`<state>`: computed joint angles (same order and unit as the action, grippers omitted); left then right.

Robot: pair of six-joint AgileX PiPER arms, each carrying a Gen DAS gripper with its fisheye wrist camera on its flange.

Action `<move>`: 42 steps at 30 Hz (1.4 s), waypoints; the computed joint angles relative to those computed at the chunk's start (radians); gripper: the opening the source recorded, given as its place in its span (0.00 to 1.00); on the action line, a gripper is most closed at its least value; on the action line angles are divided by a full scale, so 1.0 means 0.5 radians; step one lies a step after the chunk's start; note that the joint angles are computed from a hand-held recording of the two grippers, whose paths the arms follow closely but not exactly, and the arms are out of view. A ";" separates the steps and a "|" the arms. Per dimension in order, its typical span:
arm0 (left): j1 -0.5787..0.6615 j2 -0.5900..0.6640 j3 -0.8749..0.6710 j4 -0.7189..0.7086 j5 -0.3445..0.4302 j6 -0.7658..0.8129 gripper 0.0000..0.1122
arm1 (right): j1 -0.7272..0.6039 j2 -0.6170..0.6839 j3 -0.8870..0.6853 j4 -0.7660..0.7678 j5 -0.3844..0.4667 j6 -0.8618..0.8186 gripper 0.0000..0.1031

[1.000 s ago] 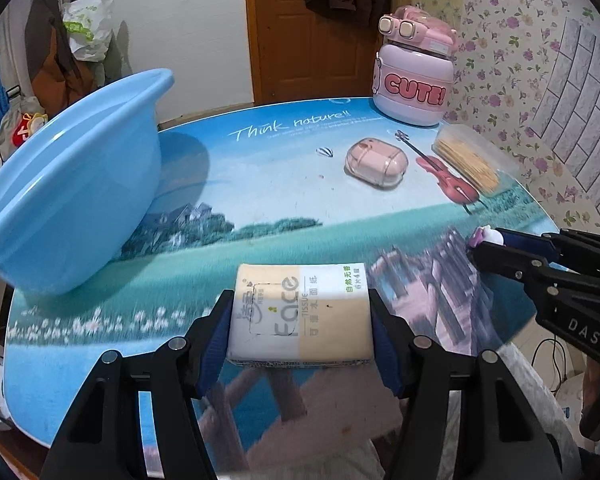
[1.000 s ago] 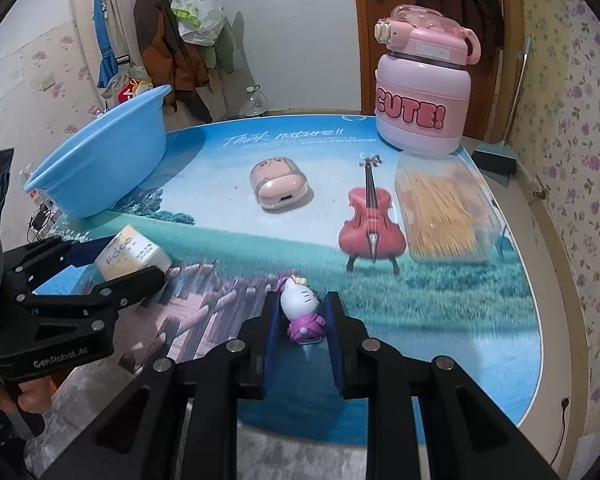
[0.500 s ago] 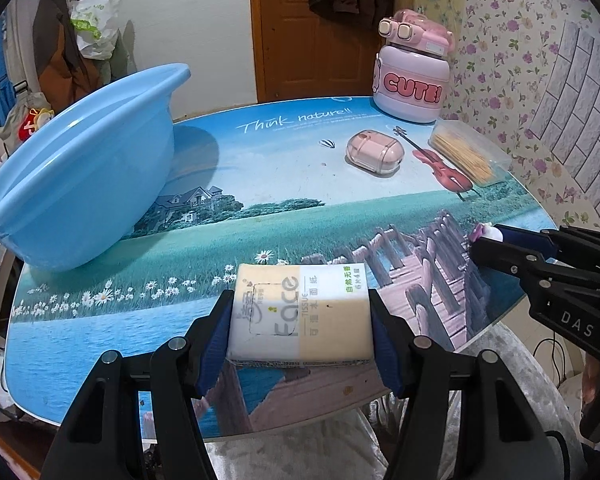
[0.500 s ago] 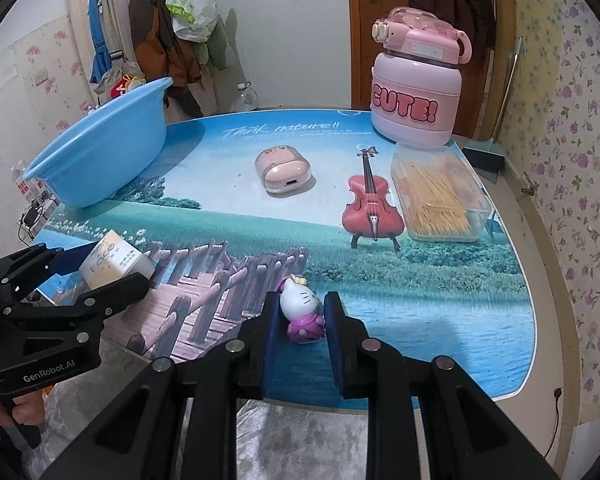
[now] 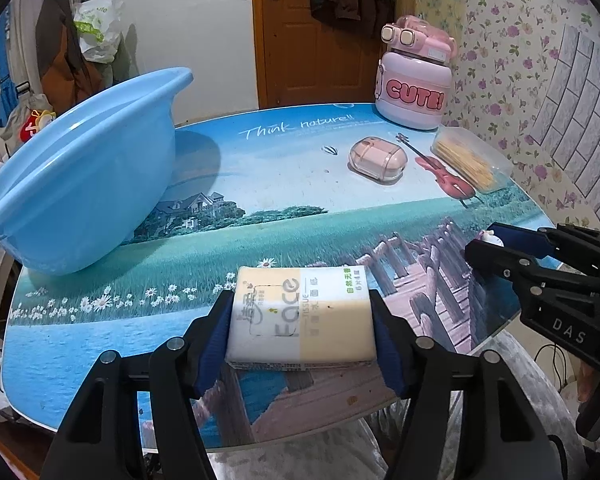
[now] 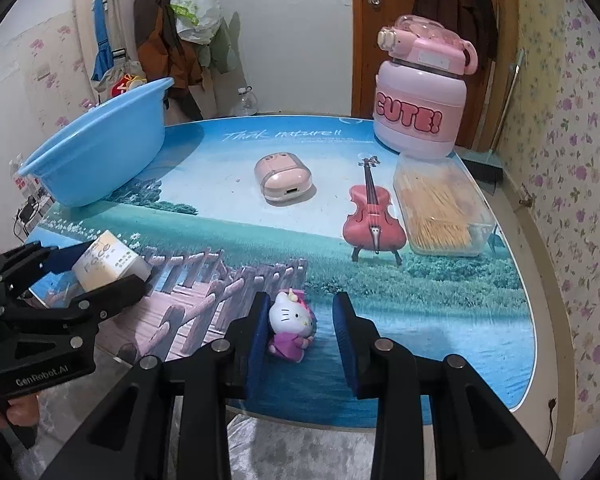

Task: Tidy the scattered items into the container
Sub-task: 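Lift the tissue pack with the left gripper while the right lifts the Hello Kitty figure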

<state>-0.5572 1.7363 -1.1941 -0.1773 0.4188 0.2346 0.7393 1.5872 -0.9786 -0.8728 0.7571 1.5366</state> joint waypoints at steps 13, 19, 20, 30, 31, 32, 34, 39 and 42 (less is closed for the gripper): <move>0.030 -0.069 0.015 0.089 -0.017 -0.132 0.54 | 0.034 -0.040 0.004 -0.052 0.033 0.064 0.22; 0.047 -0.184 0.078 0.086 -0.041 -0.134 0.54 | 0.125 -0.040 -0.065 -0.060 0.166 0.118 0.22; 0.053 -0.204 0.094 0.083 -0.045 -0.134 0.54 | 0.147 -0.038 -0.077 -0.065 0.195 0.135 0.22; 0.149 -0.433 0.275 -0.068 -0.108 -0.002 0.54 | 0.402 -0.009 -0.226 -0.141 0.455 0.266 0.22; 0.158 -0.451 0.286 -0.080 -0.110 0.009 0.54 | 0.426 -0.005 -0.241 -0.147 0.480 0.277 0.22; 0.169 -0.472 0.297 -0.097 -0.113 0.026 0.54 | 0.447 -0.001 -0.257 -0.153 0.506 0.281 0.22; 0.185 -0.501 0.313 -0.126 -0.117 0.057 0.54 | 0.487 0.009 -0.290 -0.163 0.556 0.286 0.22; 0.215 -0.550 0.347 -0.182 -0.118 0.122 0.54 | 0.541 0.024 -0.330 -0.179 0.619 0.305 0.22; 0.221 -0.569 0.359 -0.200 -0.118 0.139 0.54 | 0.560 0.032 -0.349 -0.176 0.637 0.303 0.22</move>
<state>-0.4465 1.4519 -1.0146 -0.2771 0.3600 0.3042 1.0194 1.6033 -1.1533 -0.9608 1.0757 1.6883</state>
